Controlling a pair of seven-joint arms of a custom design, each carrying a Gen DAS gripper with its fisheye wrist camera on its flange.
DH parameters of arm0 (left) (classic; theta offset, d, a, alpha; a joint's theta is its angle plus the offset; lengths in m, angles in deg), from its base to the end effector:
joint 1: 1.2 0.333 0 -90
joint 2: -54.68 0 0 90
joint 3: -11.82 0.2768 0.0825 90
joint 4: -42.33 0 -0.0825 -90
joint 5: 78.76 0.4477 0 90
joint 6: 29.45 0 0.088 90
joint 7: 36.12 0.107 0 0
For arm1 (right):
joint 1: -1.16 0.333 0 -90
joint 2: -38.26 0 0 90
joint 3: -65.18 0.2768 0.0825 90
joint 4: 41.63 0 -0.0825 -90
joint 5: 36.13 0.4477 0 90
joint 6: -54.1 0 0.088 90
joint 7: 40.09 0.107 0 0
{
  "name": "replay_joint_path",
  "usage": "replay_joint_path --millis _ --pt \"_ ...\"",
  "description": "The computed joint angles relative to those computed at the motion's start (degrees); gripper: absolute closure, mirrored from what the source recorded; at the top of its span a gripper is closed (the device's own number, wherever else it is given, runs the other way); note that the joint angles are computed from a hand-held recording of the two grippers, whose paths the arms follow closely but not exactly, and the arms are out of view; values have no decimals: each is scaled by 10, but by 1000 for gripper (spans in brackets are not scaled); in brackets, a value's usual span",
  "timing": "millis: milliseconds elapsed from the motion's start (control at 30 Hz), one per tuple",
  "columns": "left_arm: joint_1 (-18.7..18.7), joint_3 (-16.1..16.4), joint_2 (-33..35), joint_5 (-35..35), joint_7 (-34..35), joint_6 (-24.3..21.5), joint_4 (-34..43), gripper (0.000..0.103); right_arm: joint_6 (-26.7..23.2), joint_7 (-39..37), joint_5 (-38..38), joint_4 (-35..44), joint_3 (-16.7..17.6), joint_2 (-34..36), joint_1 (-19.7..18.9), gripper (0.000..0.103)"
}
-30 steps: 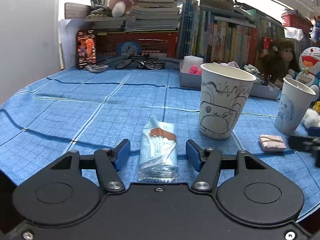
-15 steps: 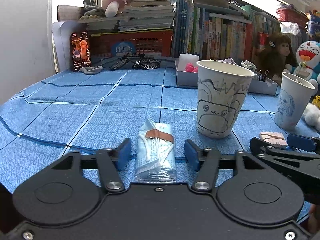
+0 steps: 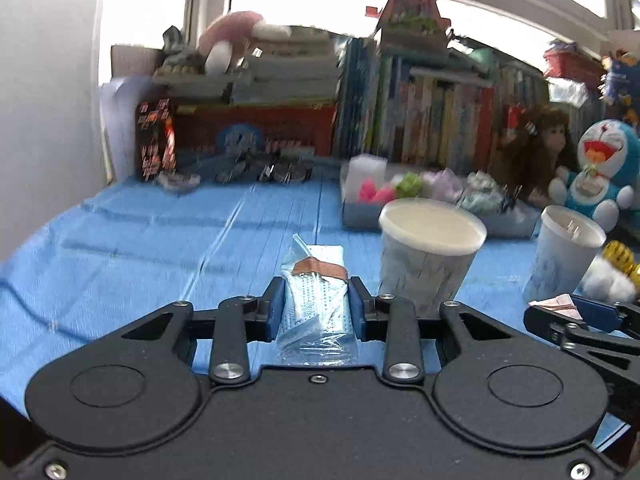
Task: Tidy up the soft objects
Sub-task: 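Grasp the pink folded cloth with the right tool while the left tool holds the packet, then carry the packet and pink cloth into the white tray and open both tools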
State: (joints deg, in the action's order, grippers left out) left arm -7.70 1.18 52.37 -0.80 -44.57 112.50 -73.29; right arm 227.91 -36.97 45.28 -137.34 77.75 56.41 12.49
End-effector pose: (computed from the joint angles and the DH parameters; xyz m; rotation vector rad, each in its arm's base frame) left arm 0.6129 -0.1933 0.4569 -1.7836 1.0916 -0.7349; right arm 0.6911 0.2086 0.4280 -1.7708 1.0171 -0.6343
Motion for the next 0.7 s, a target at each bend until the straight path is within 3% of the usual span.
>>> replay_joint_path --millis 167,267,400,533,700 --pt "8 6 5 4 30 38 37 72 -30 -32 32 16 -6 -17 -13 55" --pt "7 7 21 28 54 42 73 71 -58 9 7 41 -20 -10 -15 55" --pt "10 21 51 -11 97 95 130 71 -60 47 -34 93 -25 21 -19 55" --pt "-1 30 97 -26 143 90 197 71 -84 143 -127 148 -33 58 -23 55" --pt "-10 44 176 -139 265 101 304 71 -131 277 -247 250 -50 125 -21 55"
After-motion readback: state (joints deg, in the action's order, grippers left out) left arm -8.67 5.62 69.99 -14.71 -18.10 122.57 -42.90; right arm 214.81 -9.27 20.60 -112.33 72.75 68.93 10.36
